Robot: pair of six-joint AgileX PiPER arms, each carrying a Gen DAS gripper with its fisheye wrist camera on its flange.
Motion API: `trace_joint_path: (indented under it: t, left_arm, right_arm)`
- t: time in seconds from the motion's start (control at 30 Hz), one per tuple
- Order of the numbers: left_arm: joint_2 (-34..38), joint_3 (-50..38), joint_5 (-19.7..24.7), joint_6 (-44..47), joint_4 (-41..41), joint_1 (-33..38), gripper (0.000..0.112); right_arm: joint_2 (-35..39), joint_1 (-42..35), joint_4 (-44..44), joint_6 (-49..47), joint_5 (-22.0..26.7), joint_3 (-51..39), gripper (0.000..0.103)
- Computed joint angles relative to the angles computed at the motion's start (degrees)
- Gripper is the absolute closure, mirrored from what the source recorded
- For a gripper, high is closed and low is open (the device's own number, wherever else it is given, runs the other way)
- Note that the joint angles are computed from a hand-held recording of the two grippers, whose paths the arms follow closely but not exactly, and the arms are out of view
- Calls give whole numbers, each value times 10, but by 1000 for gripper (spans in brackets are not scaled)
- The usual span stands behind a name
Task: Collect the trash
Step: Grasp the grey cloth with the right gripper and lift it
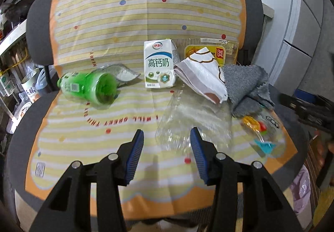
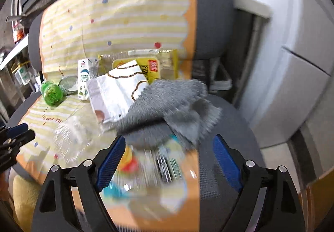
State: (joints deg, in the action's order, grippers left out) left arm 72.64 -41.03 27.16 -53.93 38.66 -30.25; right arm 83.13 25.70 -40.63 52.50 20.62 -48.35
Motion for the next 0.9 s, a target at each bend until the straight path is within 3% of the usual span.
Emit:
trace_joint_path:
  t: [0.2, 0.4, 0.53, 0.57, 0.6, 0.67, 0.8, 0.9]
  left_arm:
    - [85, -58, -34, 10, 10, 34, 67]
    - [133, -86, -57, 41, -12, 51, 67]
    - [124, -66, -65, 54, -27, 57, 67]
    - [121, -62, -64, 57, -29, 59, 67]
    - [116, -58, -61, 60, -35, 61, 67]
    - [96, -45, -54, 71, -49, 64, 67]
    - [48, -25, -34, 73, -53, 55, 65]
    - [21, -16, -24, 75, -53, 33, 59]
  right_arm:
    - [156, -46, 91, -76, 24, -148, 17]
    - [238, -47, 176, -193, 69, -238, 18]
    - [262, -32, 132, -185, 93, -249, 46]
    - [259, -31, 119, -177, 92, -244, 55]
    - [256, -30, 112, -173, 94, -242, 72]
    - [232, -34, 120, -177, 83, -223, 86]
    - [88, -41, 112, -133, 16, -126, 87]
    - [-50, -26, 33, -35, 16, -59, 87]
